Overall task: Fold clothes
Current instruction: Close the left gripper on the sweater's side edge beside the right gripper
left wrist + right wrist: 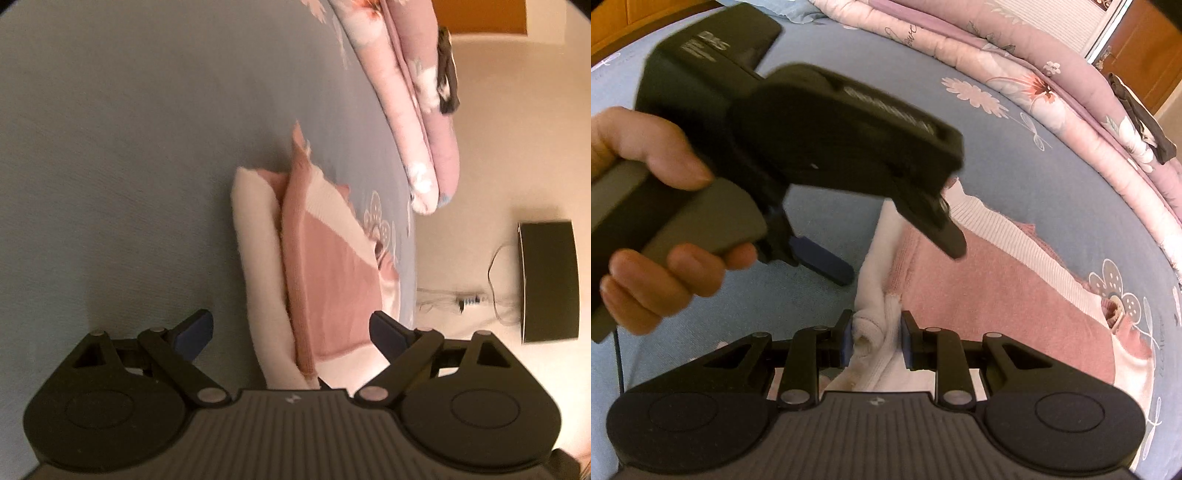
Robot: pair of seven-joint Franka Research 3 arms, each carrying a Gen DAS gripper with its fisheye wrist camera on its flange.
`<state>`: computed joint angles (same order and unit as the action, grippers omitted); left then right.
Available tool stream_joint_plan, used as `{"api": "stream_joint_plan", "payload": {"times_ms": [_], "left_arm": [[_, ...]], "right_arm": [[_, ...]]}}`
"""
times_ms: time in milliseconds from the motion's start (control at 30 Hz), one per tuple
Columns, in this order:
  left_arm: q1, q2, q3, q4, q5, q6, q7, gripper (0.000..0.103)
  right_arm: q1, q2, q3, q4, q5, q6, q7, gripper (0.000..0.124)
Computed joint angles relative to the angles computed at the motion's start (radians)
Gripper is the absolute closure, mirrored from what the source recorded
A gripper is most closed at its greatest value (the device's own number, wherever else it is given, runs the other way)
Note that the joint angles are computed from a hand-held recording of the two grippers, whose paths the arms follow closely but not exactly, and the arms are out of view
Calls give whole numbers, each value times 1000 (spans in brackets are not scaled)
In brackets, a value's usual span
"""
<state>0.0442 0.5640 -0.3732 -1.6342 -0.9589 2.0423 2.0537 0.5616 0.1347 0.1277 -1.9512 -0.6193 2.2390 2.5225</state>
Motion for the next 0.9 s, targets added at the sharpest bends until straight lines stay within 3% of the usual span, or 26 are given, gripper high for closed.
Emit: {"api": "stream_joint_plan", "payload": {"times_ms": [300,367,433,500,600,900], "left_arm": [[-20,56,-15,76,52,-38,8,24],[-24,61,-13,87,74,-43,4,38],[-35,62,-6,94,108,-41,-11,66],[-44,60,-2,97,140,-35,-26,76],[-48,56,-2,96,165,-28,-46,81],[-63,32,-2,81,225,5,-63,83]], "right_arm": [[-6,-15,1,-26,-2,28,-2,94],[-6,-19,3,-29,-2,26,4,94],[-6,-21,6,-29,-1,19,5,94],[-6,-22,7,-29,0,17,3,94],[-6,-26,10,-33,3,13,3,94],[-2,-76,31,-66,28,-4,-5,90]]}}
